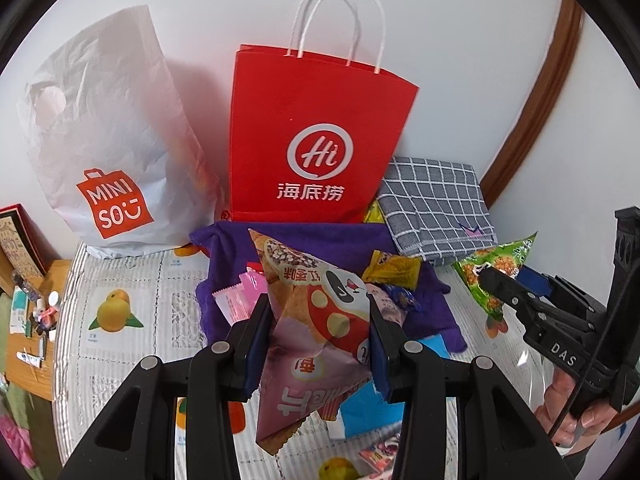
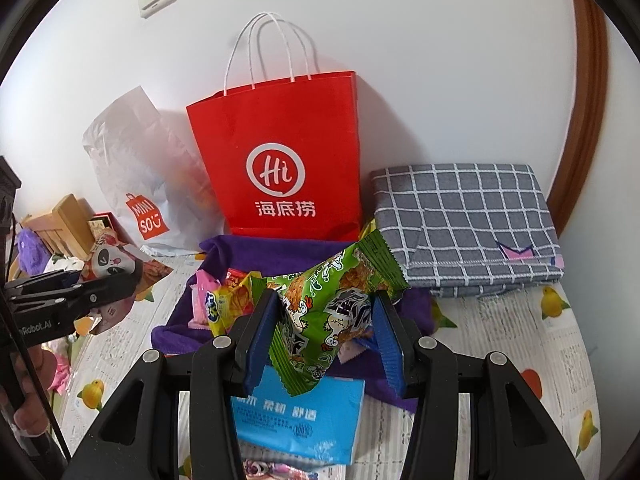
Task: Organize snacks
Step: 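Carry the pink-white packet with the left tool while the right tool carries the green packet to the towel, then open the right tool to drop the green packet onto the purple towel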
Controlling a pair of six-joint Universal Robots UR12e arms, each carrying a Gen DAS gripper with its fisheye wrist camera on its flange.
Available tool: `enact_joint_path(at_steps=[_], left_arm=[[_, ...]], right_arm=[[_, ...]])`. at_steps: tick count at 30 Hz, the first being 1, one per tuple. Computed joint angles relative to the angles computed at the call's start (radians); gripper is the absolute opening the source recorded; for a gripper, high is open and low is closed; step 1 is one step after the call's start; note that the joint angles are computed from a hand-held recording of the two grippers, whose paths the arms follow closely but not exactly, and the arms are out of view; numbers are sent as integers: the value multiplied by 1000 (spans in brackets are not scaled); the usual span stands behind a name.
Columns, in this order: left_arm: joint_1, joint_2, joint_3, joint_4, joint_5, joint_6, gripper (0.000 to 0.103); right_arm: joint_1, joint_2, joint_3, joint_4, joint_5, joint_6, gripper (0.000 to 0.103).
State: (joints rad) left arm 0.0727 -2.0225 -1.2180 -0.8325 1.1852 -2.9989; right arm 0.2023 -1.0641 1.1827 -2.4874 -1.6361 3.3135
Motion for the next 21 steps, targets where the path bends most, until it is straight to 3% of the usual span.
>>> enact_joint_path(at_steps=[21], left_arm=[[0, -165, 209, -107, 17, -83, 41]], right_arm=[[-13, 152, -202, 116, 60, -63, 48]])
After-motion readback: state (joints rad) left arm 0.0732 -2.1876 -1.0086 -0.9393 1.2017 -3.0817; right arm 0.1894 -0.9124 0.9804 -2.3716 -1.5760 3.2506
